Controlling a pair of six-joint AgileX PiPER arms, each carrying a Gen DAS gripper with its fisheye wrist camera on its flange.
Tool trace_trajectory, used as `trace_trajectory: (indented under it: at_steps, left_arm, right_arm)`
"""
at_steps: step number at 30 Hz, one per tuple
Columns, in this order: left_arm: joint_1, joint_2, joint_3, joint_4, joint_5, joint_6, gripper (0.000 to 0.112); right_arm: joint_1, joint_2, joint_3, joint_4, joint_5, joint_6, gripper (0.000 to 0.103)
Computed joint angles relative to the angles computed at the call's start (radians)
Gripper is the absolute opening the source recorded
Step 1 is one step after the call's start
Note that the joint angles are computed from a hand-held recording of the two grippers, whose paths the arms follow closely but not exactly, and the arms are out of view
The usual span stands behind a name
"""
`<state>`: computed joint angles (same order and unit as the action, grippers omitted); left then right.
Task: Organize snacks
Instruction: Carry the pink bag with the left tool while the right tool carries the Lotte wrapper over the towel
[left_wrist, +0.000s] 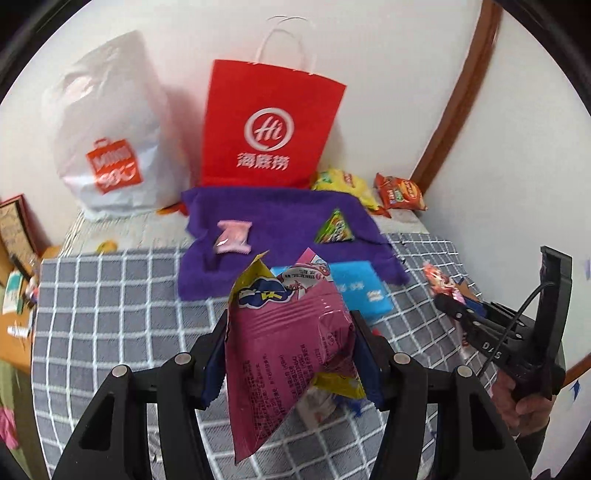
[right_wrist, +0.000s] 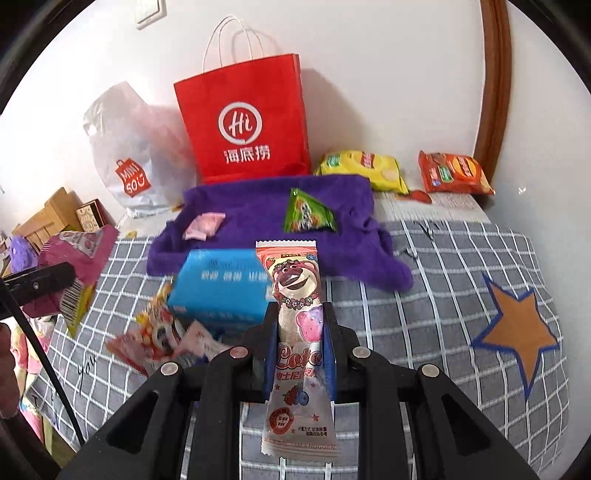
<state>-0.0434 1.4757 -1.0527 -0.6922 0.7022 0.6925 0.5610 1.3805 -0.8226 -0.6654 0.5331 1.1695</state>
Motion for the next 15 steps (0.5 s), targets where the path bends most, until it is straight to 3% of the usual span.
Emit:
trace_trajectory:
  at_steps: [15]
  left_arm:
    - [-0.147, 0.282, -0.412, 0.128, 0.04, -0.184, 0.057]
  right_arm:
    - [-0.187, 0.234, -0.278, 0.148, -0.057, -0.271, 0.021]
